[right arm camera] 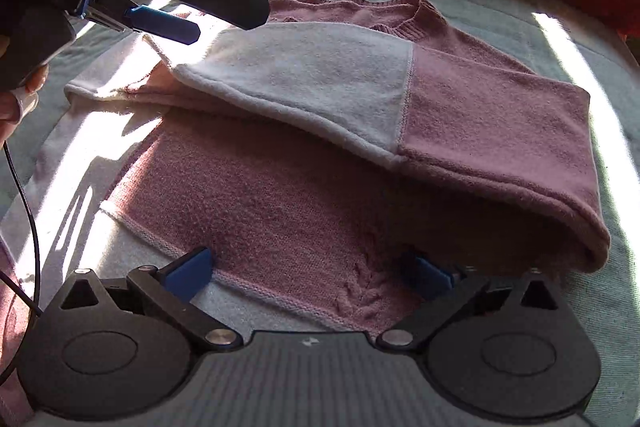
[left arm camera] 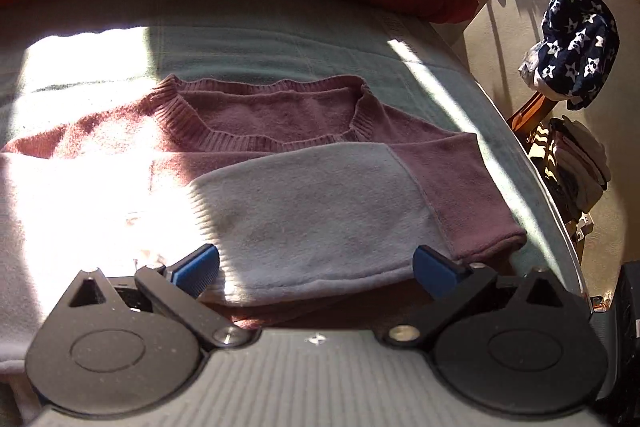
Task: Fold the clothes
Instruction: 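Lift the open right gripper back from the folded sleeve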
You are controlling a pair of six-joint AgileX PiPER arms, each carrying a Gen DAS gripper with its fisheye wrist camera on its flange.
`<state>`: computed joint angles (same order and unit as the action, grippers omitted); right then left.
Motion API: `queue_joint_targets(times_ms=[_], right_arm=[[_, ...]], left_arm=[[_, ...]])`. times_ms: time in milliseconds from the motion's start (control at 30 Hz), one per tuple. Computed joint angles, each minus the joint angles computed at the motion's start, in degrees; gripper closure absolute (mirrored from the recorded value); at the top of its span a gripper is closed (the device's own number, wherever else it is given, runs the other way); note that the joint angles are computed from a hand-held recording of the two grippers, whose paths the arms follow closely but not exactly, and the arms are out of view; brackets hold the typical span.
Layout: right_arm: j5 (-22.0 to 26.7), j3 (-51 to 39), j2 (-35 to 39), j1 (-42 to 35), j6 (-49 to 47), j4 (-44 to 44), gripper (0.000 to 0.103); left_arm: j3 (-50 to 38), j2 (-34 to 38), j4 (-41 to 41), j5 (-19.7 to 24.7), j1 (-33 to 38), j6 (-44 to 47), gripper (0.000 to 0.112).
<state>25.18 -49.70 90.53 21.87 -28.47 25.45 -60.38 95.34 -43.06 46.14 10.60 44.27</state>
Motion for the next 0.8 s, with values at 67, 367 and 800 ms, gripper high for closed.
queue_joint_targets(times_ms=[67,367,800], right_arm=[[-1.9,2.1,-1.2,-0.5,-4.8,3.6,0.000],[1.0,0.8,-10.4,-9.2,-9.4,6.0,0.000],[-2.4,0.2,-1.4,-17.5,-17.1,15.7,0.000]], left_arm=[[0.3,-0.9,0.5,0.9,1.6,0.8,0.010],[-14.2,1.6,2.3,5.8,-3.9,-6.8,0.010],[-51.9,31.7,-7.5,22.8,-22.8,-16.9,0.010]])
